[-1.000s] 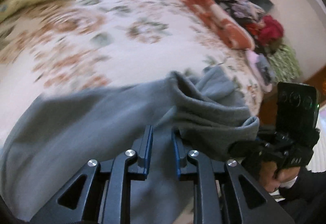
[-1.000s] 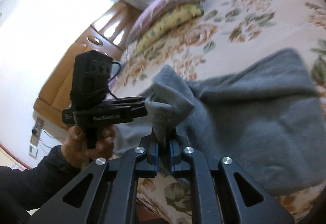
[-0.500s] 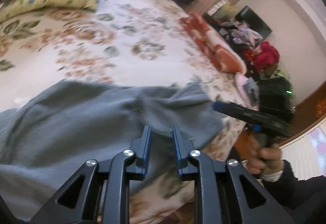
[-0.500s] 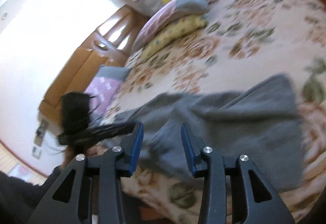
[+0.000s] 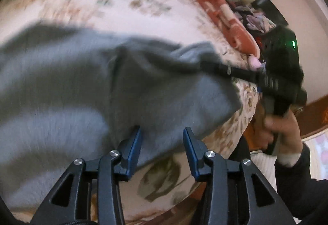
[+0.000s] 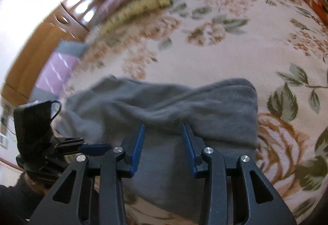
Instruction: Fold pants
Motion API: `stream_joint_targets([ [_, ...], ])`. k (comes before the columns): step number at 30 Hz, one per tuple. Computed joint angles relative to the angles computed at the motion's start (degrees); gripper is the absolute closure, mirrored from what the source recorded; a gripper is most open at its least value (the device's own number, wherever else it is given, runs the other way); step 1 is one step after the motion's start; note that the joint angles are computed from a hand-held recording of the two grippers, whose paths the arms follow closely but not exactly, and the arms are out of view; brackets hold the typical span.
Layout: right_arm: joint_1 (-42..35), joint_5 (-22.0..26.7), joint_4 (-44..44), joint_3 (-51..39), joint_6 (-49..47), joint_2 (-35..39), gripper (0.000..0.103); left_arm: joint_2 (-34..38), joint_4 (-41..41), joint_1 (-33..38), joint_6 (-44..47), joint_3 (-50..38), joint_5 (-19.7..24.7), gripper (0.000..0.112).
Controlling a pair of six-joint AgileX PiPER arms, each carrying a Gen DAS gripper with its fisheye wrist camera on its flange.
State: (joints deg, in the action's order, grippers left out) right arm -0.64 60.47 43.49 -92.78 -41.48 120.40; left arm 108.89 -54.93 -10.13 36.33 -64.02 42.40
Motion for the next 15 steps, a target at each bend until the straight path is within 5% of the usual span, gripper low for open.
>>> stream_joint_targets([
  [3,-0.57,-1.65,1.38,-5.14,1.05,5.08,0.068,-0.61,-5.84,1.67,5.57,3.16,-0.48,0.077],
  [7,-2.25,2.02,5.78,-14.15,5.62,12.01,0.071,-2.12,-1.06,0.87,1.6,2.12,-0.57,0.077],
  [15,-7.97,5.61,9.51,-1.34,-4.3,-0.24,0.068,-5.75,2.03,-3.19,-2.66,-3.69,0.45,0.072],
])
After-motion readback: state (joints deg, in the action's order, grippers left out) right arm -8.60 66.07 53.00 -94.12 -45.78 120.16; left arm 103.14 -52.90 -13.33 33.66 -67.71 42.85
